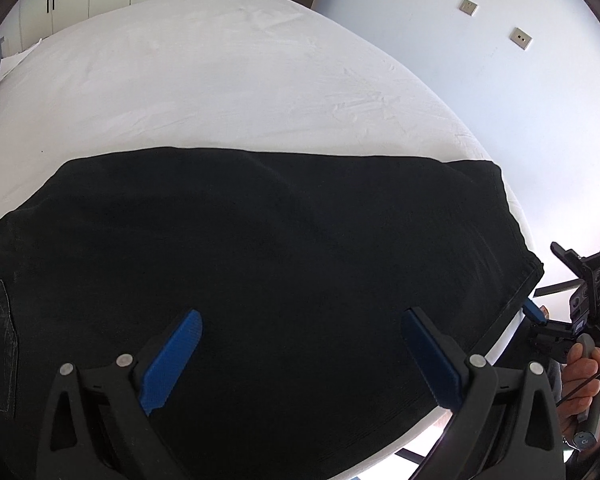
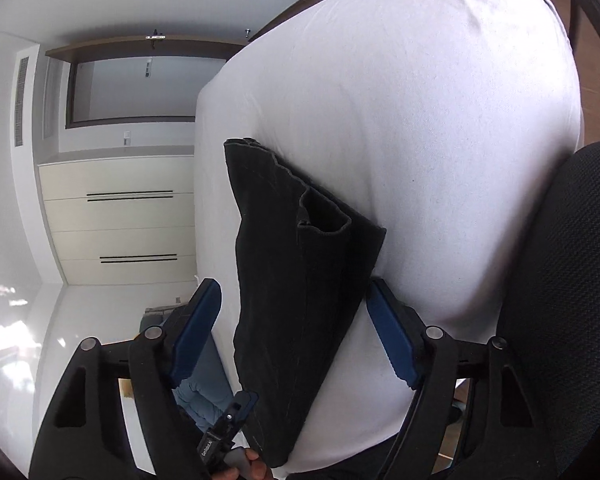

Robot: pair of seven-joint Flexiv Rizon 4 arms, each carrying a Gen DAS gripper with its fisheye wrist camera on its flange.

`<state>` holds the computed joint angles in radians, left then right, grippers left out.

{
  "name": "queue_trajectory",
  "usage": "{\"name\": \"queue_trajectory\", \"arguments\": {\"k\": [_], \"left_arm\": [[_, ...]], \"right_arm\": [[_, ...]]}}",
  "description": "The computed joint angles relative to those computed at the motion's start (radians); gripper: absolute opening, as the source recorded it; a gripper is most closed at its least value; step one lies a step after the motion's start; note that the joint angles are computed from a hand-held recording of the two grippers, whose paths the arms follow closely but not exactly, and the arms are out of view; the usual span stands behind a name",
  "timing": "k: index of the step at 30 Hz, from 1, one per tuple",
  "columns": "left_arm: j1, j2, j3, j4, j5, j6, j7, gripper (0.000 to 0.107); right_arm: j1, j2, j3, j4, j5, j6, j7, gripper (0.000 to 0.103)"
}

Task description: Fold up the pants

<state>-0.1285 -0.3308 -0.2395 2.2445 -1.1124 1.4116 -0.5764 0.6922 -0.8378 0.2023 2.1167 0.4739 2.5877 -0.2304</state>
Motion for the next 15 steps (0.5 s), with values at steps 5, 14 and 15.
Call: {"name": "queue_trajectory", "arguments": {"k": [5,14,15], "left_arm": [[0.006,-0.026,0.024,-0.003,0.127,-0.010,-0.106,0.102],[0.039,-0.046,0.018,-0.002,0.330,0.014,-0.253,0.102],[0.047,-0.047,0.009,0.000,0.343,0.020,-0.261,0.102]], "right_arm": [[-0.011,-0.044,0.012,-0.026,0.020,0.115,0.031,0.066],[-0.003,-0.072,0.000,-0.096,0.071,0.106,0.012,0.038],[-0.005,-0.074,0.000,-0.101,0.072,0.100,0.012,0.035]]}}
